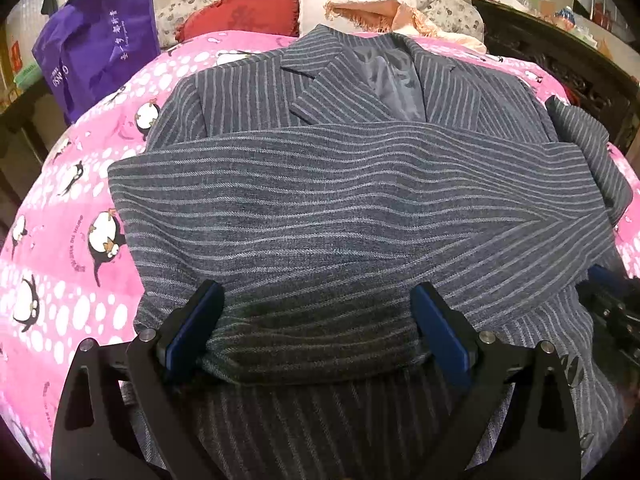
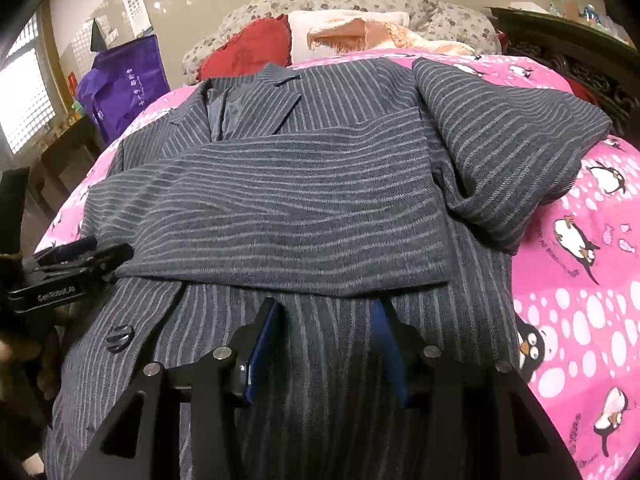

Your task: Fold large clothes

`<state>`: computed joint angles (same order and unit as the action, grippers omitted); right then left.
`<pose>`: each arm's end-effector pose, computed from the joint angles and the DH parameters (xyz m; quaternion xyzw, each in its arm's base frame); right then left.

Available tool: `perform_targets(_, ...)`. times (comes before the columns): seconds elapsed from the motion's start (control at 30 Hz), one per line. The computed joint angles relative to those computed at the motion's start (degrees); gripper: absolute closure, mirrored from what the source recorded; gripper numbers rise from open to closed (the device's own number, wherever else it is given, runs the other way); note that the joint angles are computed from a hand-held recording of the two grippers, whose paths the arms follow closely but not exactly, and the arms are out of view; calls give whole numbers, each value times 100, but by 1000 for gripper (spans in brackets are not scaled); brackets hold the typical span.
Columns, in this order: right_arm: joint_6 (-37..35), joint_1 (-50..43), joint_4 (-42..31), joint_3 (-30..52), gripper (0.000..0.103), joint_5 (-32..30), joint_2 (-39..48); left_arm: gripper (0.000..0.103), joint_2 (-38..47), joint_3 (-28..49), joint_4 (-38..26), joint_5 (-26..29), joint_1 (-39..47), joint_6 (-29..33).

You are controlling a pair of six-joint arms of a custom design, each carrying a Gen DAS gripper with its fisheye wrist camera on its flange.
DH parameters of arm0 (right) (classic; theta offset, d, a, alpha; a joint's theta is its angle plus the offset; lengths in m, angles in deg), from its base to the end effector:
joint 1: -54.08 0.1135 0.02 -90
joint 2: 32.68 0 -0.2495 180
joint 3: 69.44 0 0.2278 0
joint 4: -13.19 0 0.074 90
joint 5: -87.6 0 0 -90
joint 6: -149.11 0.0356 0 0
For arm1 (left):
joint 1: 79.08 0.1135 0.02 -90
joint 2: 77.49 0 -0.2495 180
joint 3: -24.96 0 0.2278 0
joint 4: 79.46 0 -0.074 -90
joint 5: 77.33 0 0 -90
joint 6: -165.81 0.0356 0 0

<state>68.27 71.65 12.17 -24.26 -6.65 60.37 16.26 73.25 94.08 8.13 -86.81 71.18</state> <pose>0.2452 0.0804 0.1112 -0.0816 0.9322 0.1149 0.3333 0.2616 -0.0327 0.1139 0.0126 0.9446 0.0021 0.3281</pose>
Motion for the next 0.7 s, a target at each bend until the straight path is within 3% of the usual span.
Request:
perform_targets(0.2,-177,24,-156,-836,42,-15,-902,7,13,-2,5,-103,-29,24)
perform_targets(0.4,-423,15,96,-1458,41,-32,-1427,7,-45,-21,-51,-120,-13,-41)
perform_targets(0.5,-482,38,94,-1508,40,24,-1486,7,-584,-148,-495,-256,-221,-175)
perform_targets(0.6,-520,-41,174,-1556,39,-78,-1488,7,-1217,-610,-370,-126,-303,-147)
perform_targets(0.7,-543,-114,167,-1552,39,-175,-1488,7,-1270,-766,-499,160,103,-552)
